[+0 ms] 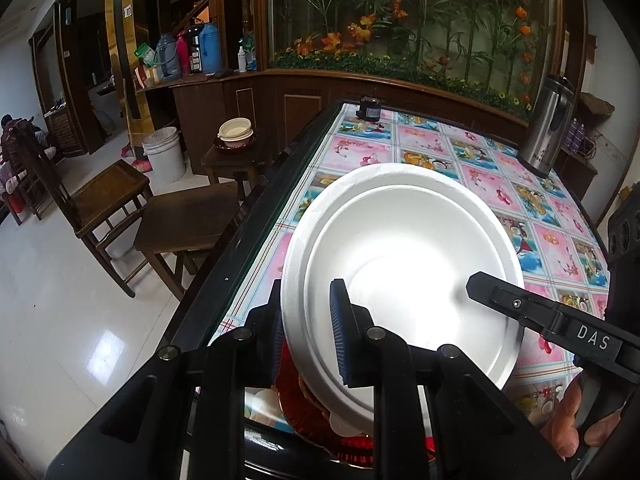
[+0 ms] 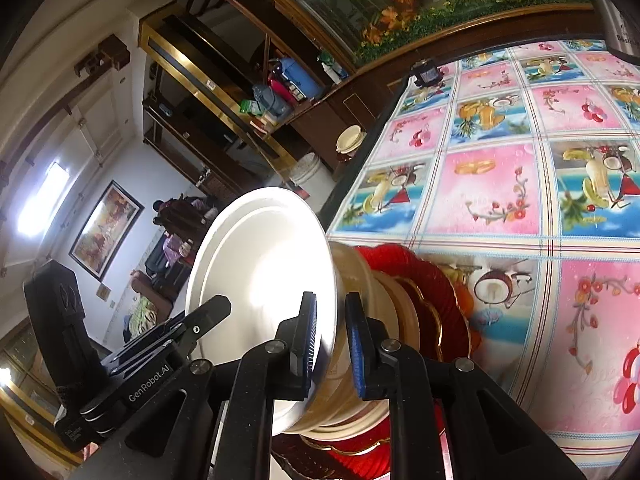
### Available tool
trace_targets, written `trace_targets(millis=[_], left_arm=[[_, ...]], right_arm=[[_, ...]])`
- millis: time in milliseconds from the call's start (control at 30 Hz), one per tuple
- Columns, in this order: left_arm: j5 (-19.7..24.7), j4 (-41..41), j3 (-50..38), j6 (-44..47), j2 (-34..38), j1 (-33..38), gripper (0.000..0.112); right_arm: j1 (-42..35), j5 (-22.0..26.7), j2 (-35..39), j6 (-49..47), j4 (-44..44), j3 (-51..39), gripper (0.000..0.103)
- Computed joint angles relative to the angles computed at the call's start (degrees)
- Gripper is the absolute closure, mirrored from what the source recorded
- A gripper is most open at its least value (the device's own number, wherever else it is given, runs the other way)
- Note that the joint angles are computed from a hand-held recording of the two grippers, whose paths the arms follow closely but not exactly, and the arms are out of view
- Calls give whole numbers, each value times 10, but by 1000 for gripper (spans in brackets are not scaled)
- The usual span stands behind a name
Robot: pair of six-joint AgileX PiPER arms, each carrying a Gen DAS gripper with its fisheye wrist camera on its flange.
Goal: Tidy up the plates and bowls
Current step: 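Lower the white bowl onto the top of the stack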
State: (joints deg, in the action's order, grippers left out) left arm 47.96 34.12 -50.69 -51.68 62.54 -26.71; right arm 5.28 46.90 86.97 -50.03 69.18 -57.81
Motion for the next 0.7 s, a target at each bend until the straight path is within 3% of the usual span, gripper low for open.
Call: trace_targets(millis=[267, 300, 433, 533, 700], left_arm=[[1, 7, 14, -5, 3, 6, 92], [4, 19, 16, -14, 0, 0, 86], [51, 142, 38, -122, -23, -64, 36], [93, 216, 47, -193, -40, -112, 30], [110, 224, 28, -200, -40, -142, 27]], right_arm=[[15, -34, -3, -18, -6, 13, 85], [15, -38, -4, -22, -3, 15, 81], [-9, -20, -5, -56, 31, 22, 70], [-38, 1, -19, -105, 79, 37, 57], [-92, 43, -29, -147, 122, 55, 54]])
